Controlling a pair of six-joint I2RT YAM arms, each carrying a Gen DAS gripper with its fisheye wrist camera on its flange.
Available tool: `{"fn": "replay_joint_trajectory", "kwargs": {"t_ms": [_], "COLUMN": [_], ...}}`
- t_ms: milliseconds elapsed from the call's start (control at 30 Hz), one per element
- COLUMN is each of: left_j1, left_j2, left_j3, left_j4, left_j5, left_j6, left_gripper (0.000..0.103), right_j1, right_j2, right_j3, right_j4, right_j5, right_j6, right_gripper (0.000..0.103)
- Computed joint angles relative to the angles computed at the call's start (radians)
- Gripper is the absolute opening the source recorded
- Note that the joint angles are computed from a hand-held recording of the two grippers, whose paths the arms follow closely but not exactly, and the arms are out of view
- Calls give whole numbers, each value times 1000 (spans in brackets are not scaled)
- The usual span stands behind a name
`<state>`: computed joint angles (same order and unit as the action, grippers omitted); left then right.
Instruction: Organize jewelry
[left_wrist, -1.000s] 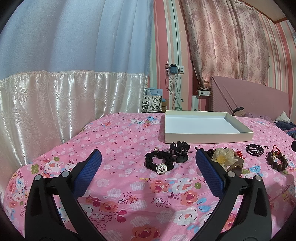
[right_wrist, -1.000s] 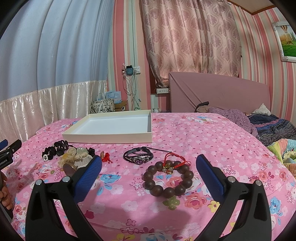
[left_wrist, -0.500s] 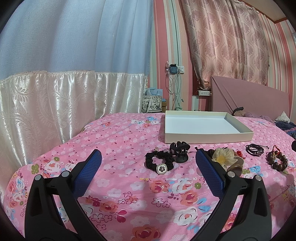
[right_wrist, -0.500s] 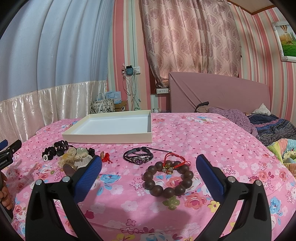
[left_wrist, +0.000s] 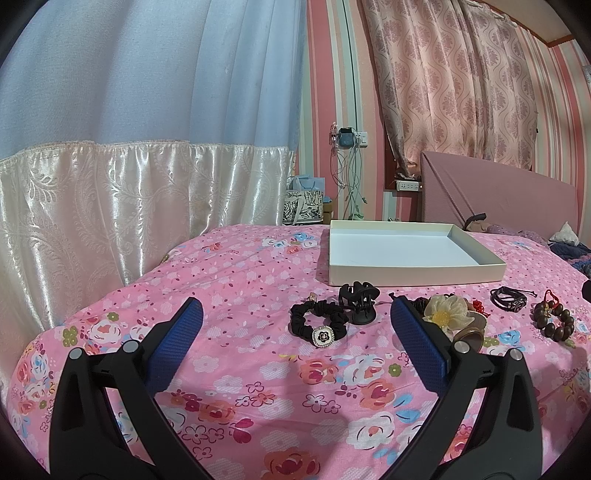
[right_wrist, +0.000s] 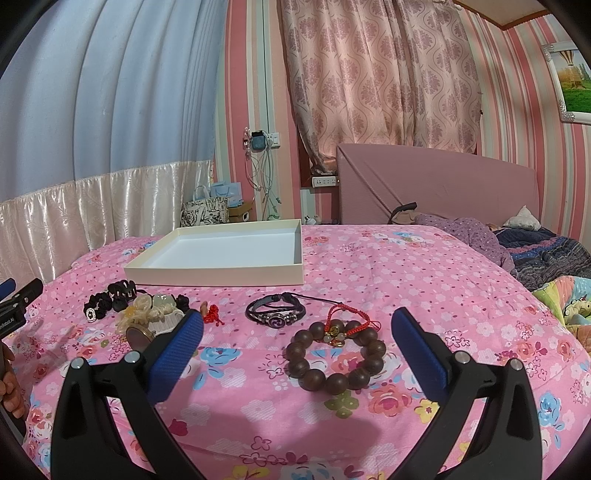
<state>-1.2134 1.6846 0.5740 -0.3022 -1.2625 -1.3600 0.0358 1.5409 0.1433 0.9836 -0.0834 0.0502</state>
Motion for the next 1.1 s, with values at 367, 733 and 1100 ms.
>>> {"fn": "replay_joint_trajectory", "kwargs": {"t_ms": [367,733,1100], "left_j1": [1,0,-1], "left_j2": [-2,-3,-6], "left_j3": [-2,1,3], "left_j4": [3,-3,-14], "left_j5": [1,0,0], "left_j6": [3,0,-6], "left_gripper": [100,100,100], "right_j1": [2,2,3], "right_j2": [3,3,4], "right_j3": [-1,-2,-3], "right_j4": [4,6,9], "right_j5": [2,1,3], "right_j6": [1,1,2], "right_gripper": [101,101,101]}}
